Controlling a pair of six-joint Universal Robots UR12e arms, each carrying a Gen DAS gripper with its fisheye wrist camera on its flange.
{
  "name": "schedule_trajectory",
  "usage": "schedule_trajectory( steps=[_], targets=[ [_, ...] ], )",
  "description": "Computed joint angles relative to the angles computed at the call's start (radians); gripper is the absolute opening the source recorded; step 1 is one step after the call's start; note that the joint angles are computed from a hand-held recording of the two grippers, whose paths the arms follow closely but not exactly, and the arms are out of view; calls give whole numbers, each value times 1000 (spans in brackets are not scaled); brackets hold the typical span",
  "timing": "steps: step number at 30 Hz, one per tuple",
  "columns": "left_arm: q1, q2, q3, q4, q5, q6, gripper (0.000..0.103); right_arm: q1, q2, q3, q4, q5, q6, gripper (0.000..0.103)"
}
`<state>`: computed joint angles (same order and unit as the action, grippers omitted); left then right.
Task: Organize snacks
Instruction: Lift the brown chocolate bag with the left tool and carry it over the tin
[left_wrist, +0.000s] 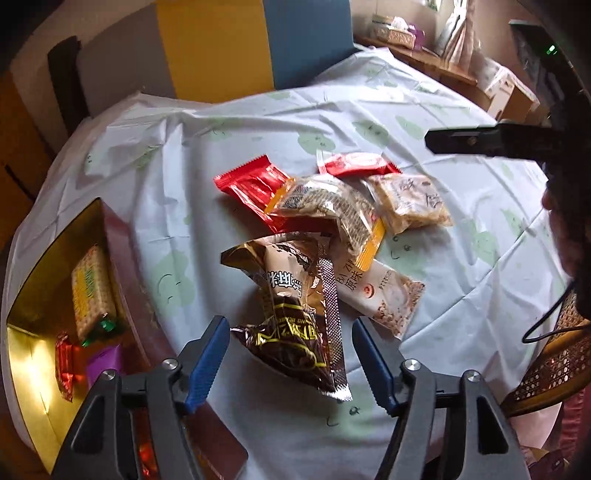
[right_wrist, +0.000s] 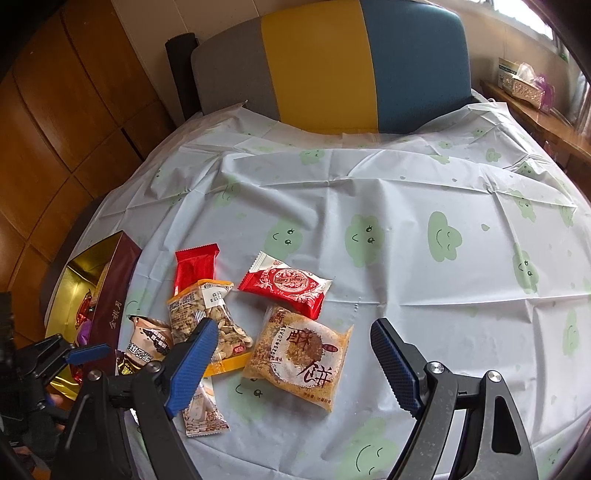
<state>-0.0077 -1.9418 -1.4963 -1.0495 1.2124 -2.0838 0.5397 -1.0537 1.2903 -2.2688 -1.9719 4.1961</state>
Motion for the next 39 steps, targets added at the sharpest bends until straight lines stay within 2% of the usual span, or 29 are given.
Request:
schedule_trajectory(
  steps=[8,11,13,14,16,19,22,25,29,30,33,39],
  targets=[
    [-29,-17,-5,40,57,40,70,-2,0,0,3,2,-3,85],
    [-34,-33,16,-24,65,28,43,-2,0,0,2,-1,-4,85],
    [-33,-22,-10,40,67,30,28,-2,0,2,-4,-1,-9,85],
    [-28,-17,-14,43,52,28,26,-2,0,3,-8,0,-13,85],
    [-11,-12,-1,-14,4,11,25,-3,0,5,-21,9,-27,85],
    [12,12,-27,16,-34,11,25,-1,6,-1,-36,23,-63,85],
    [41,35,-35,-11,-88,15,25,0,15,-13,-32,51,-102,85],
    [64,51,-37,-23,-132,5,25,-3,23,-14,-68,119,-159,84],
    [98,63,-24,-42,-216,-34,25,-7,46,-31,-124,274,-286,81],
    [104,65,-23,-38,-230,-44,25,-5,58,-46,-117,312,-325,81],
    [127,65,-13,-18,-264,-88,25,3,87,-90,-62,355,-393,80],
    [165,40,9,84,-260,-245,25,14,124,-140,16,340,-383,68]
  ],
)
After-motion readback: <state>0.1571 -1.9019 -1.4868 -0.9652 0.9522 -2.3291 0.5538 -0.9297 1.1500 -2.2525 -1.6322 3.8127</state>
